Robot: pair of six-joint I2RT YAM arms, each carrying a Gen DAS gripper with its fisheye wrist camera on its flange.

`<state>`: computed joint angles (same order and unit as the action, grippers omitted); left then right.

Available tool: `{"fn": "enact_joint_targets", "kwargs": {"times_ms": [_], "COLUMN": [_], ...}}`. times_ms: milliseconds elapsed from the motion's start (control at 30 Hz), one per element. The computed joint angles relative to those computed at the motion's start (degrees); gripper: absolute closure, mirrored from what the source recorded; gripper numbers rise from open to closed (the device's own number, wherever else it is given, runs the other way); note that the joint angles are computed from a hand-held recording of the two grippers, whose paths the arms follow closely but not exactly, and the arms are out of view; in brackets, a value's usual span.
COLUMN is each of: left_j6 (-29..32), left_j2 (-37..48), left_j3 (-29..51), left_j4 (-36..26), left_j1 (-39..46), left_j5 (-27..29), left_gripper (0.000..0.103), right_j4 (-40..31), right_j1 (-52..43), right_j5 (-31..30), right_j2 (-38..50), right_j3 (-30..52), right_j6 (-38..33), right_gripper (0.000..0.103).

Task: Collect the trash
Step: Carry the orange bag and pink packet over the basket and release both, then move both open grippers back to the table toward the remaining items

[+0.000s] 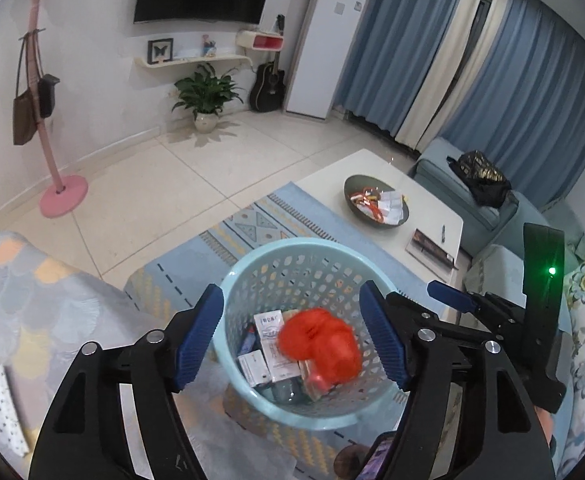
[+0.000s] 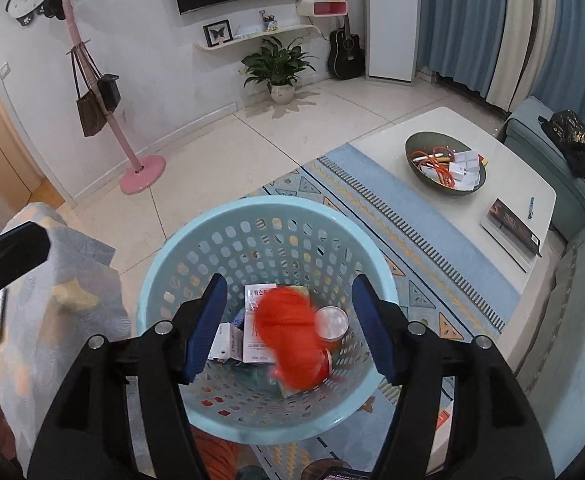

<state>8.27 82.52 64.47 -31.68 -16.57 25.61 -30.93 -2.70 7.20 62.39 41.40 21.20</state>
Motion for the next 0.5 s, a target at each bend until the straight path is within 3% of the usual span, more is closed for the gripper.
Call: {"fn": "enact_joint_targets", "kwargs": {"times_ms": [200,333,500], "left_j6": [0.8,3.1,10.0], "left_j2": [-6.9,-12.3,-17.1], "left_j3": [-1.8,-2.5,-2.5], "left_j4": [-2.9,-7.0,-14.0], "left_j1": [3.8,9.0,20.5], "left_j5": [3.4,7.5,15.2], "left_gripper": [0.031,0.031,0.031], "right_j4": [-6.0,-11.5,-16.2], "right_j1": [8.0,17.3,27.7], "right_j5": [5.6,14.0,21.8], "right_j2": [-4.3,-5.4,-5.0], "right_j3": [4.2,9.0,14.7], "right_j6": [3.0,4.6,7.5], "right_gripper": [0.042,0.040,0.037]}}
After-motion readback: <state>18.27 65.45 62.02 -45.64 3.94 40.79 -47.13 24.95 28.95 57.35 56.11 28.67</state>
